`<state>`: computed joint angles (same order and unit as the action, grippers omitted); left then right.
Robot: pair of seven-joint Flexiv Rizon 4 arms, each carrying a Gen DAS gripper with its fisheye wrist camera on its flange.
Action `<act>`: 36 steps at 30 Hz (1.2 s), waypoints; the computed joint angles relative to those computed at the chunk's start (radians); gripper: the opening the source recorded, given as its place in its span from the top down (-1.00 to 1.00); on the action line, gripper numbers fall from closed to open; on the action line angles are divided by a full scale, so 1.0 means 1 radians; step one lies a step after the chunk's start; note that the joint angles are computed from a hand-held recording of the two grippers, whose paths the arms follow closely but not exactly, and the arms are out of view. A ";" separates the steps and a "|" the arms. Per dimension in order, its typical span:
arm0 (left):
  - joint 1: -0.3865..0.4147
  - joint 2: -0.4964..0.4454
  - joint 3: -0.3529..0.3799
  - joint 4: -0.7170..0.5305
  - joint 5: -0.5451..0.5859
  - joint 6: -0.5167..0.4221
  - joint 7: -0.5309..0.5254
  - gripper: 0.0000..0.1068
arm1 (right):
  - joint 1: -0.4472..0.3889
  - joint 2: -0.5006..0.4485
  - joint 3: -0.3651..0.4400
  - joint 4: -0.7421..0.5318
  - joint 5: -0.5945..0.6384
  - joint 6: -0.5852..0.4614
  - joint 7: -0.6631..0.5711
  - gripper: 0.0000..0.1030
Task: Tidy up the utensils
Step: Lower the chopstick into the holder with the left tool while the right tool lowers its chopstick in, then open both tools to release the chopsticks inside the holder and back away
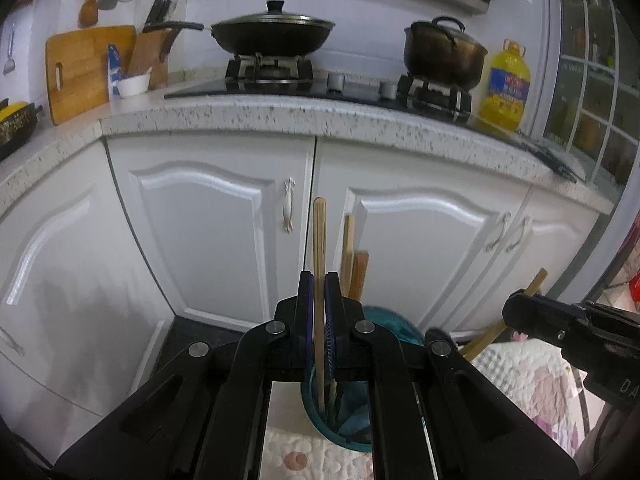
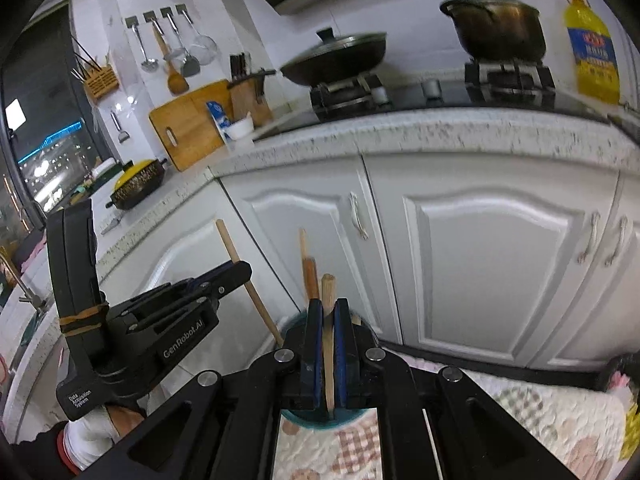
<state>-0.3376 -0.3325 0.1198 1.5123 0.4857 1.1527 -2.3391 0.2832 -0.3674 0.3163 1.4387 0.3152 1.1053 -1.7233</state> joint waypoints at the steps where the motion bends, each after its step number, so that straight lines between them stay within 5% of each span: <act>1: -0.001 -0.002 -0.002 0.003 -0.001 -0.001 0.001 0.92 | 0.000 0.002 -0.002 0.007 -0.001 0.000 0.001 0.90; 10: -0.017 -0.005 -0.008 0.005 -0.004 -0.033 -0.007 0.92 | -0.013 0.017 -0.007 0.050 -0.002 -0.025 0.020 0.86; 13: -0.016 0.001 -0.012 0.010 -0.013 -0.044 -0.016 0.92 | -0.019 0.028 -0.008 0.057 0.009 -0.040 0.017 0.33; 18: -0.016 0.014 -0.020 0.024 -0.014 -0.055 -0.023 0.87 | -0.033 0.055 -0.001 0.080 0.051 -0.050 -0.024 0.33; 23: -0.011 0.036 -0.027 0.051 -0.014 -0.042 -0.041 0.45 | -0.043 0.088 0.005 0.098 0.112 -0.061 -0.071 0.33; 36: -0.030 0.121 -0.057 0.105 0.094 -0.083 -0.149 0.33 | -0.008 0.178 -0.030 0.201 0.126 -0.029 -0.084 0.32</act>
<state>-0.3681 -0.2117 0.0632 1.6168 0.5800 1.0696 -2.4886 0.2756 -0.1893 0.2860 1.6399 0.4412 1.0766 -1.8074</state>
